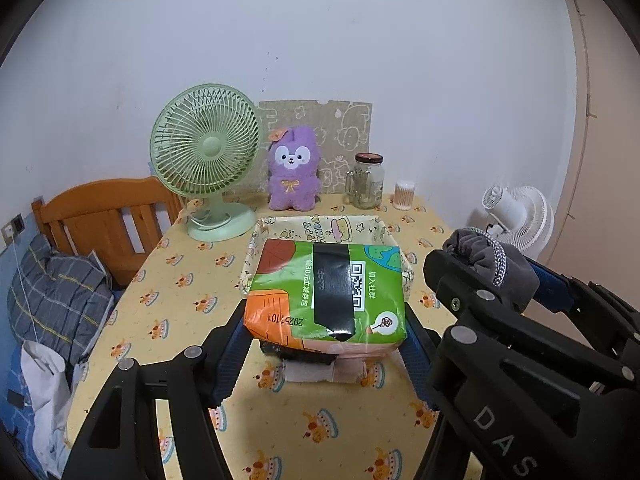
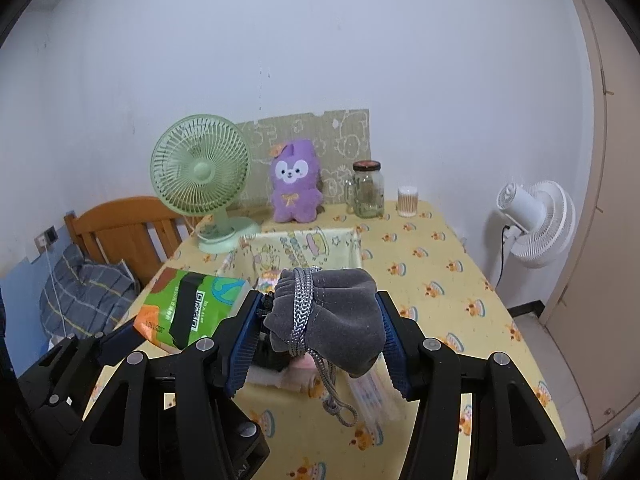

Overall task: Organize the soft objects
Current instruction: 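Lift green tissue pack with left tool while right tool carries grey pouch to box, then lower green tissue pack into box with left tool while right tool lowers grey pouch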

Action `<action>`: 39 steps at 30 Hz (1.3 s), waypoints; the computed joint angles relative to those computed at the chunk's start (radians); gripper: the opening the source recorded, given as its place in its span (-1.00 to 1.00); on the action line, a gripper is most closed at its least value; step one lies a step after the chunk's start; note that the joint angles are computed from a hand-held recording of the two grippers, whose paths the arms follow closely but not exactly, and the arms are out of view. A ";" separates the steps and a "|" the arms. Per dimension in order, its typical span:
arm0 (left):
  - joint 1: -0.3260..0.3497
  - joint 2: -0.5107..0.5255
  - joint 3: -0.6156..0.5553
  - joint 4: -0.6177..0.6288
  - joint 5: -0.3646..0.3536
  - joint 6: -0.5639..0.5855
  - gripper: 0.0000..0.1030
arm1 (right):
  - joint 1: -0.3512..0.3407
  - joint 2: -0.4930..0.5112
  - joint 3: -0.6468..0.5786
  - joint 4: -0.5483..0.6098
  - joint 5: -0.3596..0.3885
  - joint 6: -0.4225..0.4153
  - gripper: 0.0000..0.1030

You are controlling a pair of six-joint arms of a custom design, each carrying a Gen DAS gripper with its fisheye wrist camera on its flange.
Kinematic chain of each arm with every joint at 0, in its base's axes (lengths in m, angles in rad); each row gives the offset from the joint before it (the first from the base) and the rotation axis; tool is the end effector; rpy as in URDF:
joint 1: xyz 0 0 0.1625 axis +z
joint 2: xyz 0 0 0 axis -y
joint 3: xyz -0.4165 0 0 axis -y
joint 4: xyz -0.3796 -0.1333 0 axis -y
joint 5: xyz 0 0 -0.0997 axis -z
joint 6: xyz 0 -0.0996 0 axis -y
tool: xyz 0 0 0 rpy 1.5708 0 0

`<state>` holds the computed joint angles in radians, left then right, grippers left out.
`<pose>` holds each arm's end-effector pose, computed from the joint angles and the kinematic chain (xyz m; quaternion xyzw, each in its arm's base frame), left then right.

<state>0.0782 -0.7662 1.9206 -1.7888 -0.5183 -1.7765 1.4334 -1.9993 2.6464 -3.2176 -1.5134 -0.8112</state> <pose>-0.4544 -0.2561 -0.0054 0.1152 0.7959 -0.4722 0.3609 0.1011 -0.2839 0.3426 0.3030 -0.8234 0.4377 0.1964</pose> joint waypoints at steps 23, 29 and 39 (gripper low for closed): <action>0.145 -0.018 -0.005 -0.145 0.137 0.209 0.38 | 0.144 0.364 -0.173 -0.207 -0.117 0.081 0.14; 0.186 -0.005 -0.012 -0.241 0.165 0.301 0.38 | 0.157 0.431 -0.228 -0.221 -0.128 0.098 0.14; 0.252 0.015 0.002 -0.432 0.167 0.429 0.39 | 0.158 0.543 -0.307 -0.237 -0.124 0.098 0.14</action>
